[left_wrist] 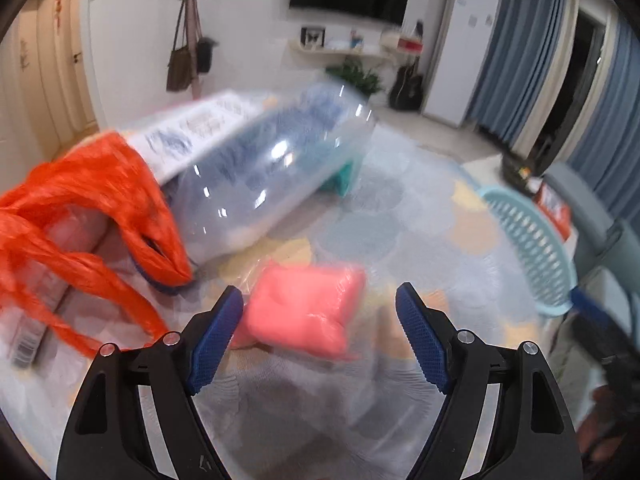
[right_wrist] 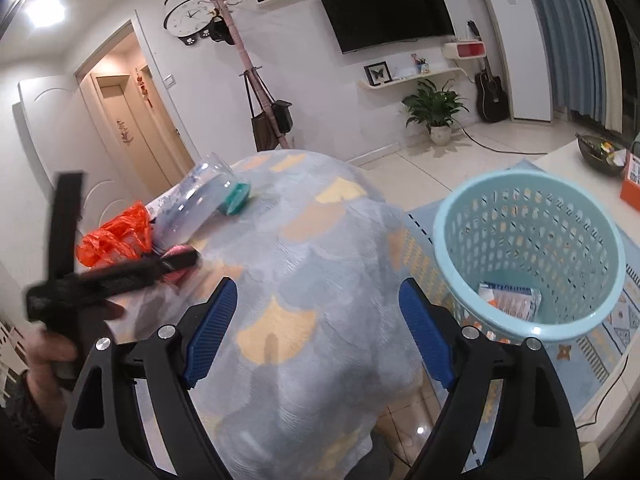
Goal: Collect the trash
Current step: 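Grasp the pink packet with the left tool while the right tool reaches the teal packet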
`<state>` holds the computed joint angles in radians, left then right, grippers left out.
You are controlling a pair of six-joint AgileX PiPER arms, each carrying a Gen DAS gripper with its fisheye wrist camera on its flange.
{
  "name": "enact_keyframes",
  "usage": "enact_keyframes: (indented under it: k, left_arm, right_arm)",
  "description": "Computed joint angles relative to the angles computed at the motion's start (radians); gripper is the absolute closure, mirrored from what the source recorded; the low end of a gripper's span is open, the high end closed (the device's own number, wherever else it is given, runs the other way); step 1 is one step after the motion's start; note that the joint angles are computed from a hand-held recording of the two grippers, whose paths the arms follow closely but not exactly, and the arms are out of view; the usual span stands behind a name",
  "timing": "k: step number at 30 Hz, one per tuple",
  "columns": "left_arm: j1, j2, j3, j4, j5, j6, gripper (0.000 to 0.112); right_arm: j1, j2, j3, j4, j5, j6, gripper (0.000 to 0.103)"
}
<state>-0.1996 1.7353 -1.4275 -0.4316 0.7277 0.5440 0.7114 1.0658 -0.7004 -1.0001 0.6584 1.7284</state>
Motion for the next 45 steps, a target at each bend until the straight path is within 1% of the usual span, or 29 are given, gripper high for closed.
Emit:
enact_keyframes:
  k: [1,3,5,8,10,13,15,16,17,18,19,20,22,23,25,27,29,31,33,35,36,37,38,40,43,45]
  left_arm:
    - [-0.003,-0.012,0.017,0.017,-0.024,0.005,0.047]
    - [0.004,-0.024,0.024,0.034,-0.029,0.029,0.069]
    - [0.042,-0.053,0.049,-0.016,0.002,0.086,0.070]
    - [0.122,-0.111,0.118,-0.110,0.021,0.169,0.070]
    - [0.206,-0.152,0.172,-0.189,0.049,0.256,0.070]
    - [0.318,-0.179,0.218,-0.262,0.101,0.358,0.070]
    - [0.372,-0.195,0.252,-0.294,0.101,0.423,0.070]
    - [0.399,-0.187,0.244,-0.323,0.133,0.445,0.070]
    - [0.429,-0.177,0.239,-0.363,0.165,0.467,0.070]
    - [0.448,-0.161,0.227,-0.381,0.190,0.464,0.070]
    - [0.460,-0.146,0.216,-0.399,0.214,0.465,0.069]
    - [0.468,-0.140,0.213,-0.414,0.227,0.471,0.069]
    - [0.464,-0.140,0.217,-0.419,0.224,0.473,0.069]
    - [0.465,-0.140,0.219,-0.422,0.226,0.476,0.069]
    - [0.482,-0.141,0.239,-0.447,0.236,0.505,0.069]
    - [0.500,-0.136,0.241,-0.464,0.258,0.520,0.069]
    - [0.505,-0.116,0.222,-0.466,0.266,0.527,0.069]
    - [0.504,-0.115,0.222,-0.467,0.266,0.527,0.069]
    - [0.507,-0.109,0.217,-0.471,0.270,0.530,0.069]
    - [0.513,-0.106,0.217,-0.475,0.274,0.536,0.069]
    - [0.513,-0.105,0.216,-0.477,0.274,0.536,0.069]
    - [0.512,-0.104,0.217,-0.478,0.272,0.538,0.069]
    - [0.515,-0.105,0.218,-0.477,0.274,0.539,0.069]
    - [0.515,-0.106,0.220,-0.478,0.272,0.542,0.069]
    - [0.517,-0.108,0.221,-0.487,0.275,0.544,0.069]
    - [0.522,-0.109,0.224,-0.498,0.278,0.552,0.069]
  right_arm:
    - [-0.013,0.014,-0.029,0.020,-0.010,-0.035,0.024]
    - [-0.014,0.031,-0.066,0.031,-0.004,-0.071,0.023]
    - [-0.013,0.057,-0.108,0.032,0.002,-0.100,0.022]
    - [-0.036,0.100,-0.163,0.073,-0.046,-0.158,0.021]
    - [-0.058,0.142,-0.207,0.118,-0.080,-0.216,0.019]
    - [-0.069,0.231,-0.312,0.191,-0.071,-0.331,0.019]
    - [-0.086,0.293,-0.388,0.260,-0.070,-0.423,0.019]
    - [-0.095,0.334,-0.435,0.295,-0.068,-0.473,0.019]
    - [-0.093,0.374,-0.478,0.314,-0.045,-0.515,0.019]
    - [-0.093,0.426,-0.537,0.337,0.000,-0.572,0.019]
    - [-0.094,0.499,-0.627,0.361,0.078,-0.646,0.019]
    - [-0.102,0.560,-0.698,0.381,0.136,-0.701,0.019]
    - [-0.134,0.658,-0.816,0.461,0.205,-0.820,0.019]
    - [-0.146,0.691,-0.856,0.486,0.219,-0.858,0.019]
    - [-0.146,0.745,-0.921,0.465,0.247,-0.870,0.019]
    - [-0.150,0.779,-0.964,0.460,0.244,-0.880,0.020]
    - [-0.163,0.836,-1.040,0.486,0.266,-0.921,0.020]
    - [-0.181,0.898,-1.130,0.525,0.312,-0.974,0.020]
    - [-0.196,0.928,-1.181,0.547,0.325,-1.001,0.020]
    - [-0.201,0.940,-1.201,0.529,0.324,-0.995,0.032]
    - [-0.205,0.938,-1.198,0.536,0.314,-0.997,0.049]
    - [-0.213,0.932,-1.188,0.565,0.296,-1.013,0.070]
    - [-0.218,0.929,-1.181,0.587,0.288,-1.024,0.074]
    - [-0.212,0.915,-1.161,0.568,0.280,-1.002,0.087]
    - [-0.196,0.856,-1.068,0.541,0.224,-0.942,0.096]
    - [-0.171,0.785,-0.962,0.492,0.166,-0.862,0.097]
